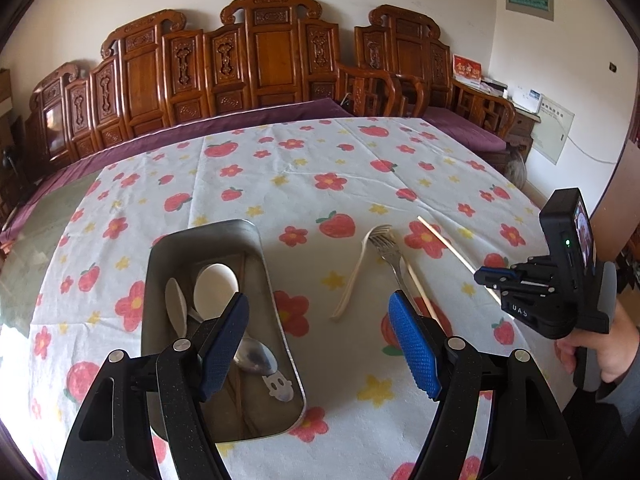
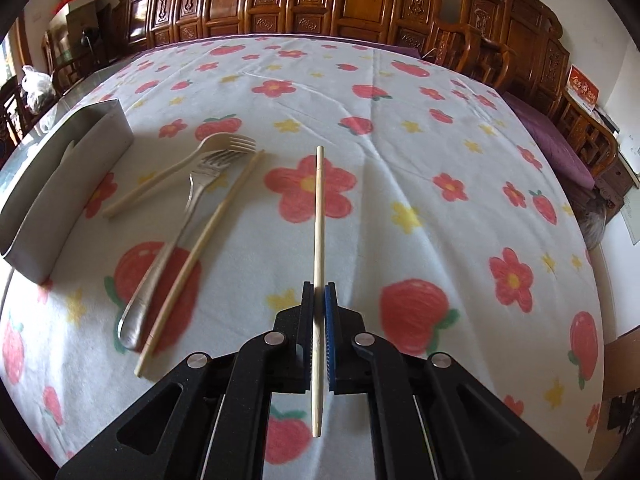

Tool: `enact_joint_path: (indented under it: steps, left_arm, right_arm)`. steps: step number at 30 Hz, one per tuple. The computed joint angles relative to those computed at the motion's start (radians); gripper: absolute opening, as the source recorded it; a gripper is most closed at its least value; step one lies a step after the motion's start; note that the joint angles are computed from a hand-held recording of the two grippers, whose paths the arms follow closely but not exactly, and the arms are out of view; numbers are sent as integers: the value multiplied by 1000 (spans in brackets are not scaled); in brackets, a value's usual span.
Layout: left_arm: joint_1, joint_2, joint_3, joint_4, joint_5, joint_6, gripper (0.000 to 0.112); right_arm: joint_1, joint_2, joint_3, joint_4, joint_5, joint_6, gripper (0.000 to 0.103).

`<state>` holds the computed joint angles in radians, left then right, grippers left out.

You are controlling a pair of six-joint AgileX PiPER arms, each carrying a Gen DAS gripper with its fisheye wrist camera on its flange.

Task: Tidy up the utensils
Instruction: 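Grasp a wooden chopstick from the pile with the right gripper, then grasp the white plastic fork from the pile with the left gripper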

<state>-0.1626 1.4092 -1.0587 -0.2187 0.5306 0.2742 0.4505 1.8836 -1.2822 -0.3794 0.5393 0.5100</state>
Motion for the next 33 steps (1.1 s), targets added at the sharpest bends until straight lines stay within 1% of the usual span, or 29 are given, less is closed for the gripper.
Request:
enact_joint_path:
  steps: [3, 6, 9, 12, 15, 20, 23, 31, 33]
  left_arm:
    - [-38, -4, 11, 53, -13, -42, 64]
    - [-72, 4, 13, 108, -20, -87, 59]
    - [-94, 34, -13, 125, 1, -106, 56]
    - [-115, 68, -52, 188, 16, -162, 53]
    - [-127, 119, -113, 229, 51, -198, 49]
    - [-141, 243, -250, 260, 127, -237, 44]
    - [-148, 323, -343, 261, 183, -247, 41]
    - [-179, 474, -496, 302, 260, -269, 36]
    - [-178, 506, -523, 299, 279, -271, 32]
  right_arm:
    - [-26, -13, 45, 53, -55, -36, 6]
    - [-31, -16, 59, 78, -86, -68, 6]
    - [-36, -18, 67, 105, -107, -108, 6]
    - [-51, -23, 75, 173, -124, -186, 6]
    - [-69, -25, 77, 246, -135, -270, 6]
    - [-75, -14, 60, 267, -135, -302, 6]
    - [-87, -12, 56, 321, -137, -351, 6]
    - [-110, -9, 53, 411, -141, -429, 6]
    - [-112, -9, 53, 429, -142, -444, 6]
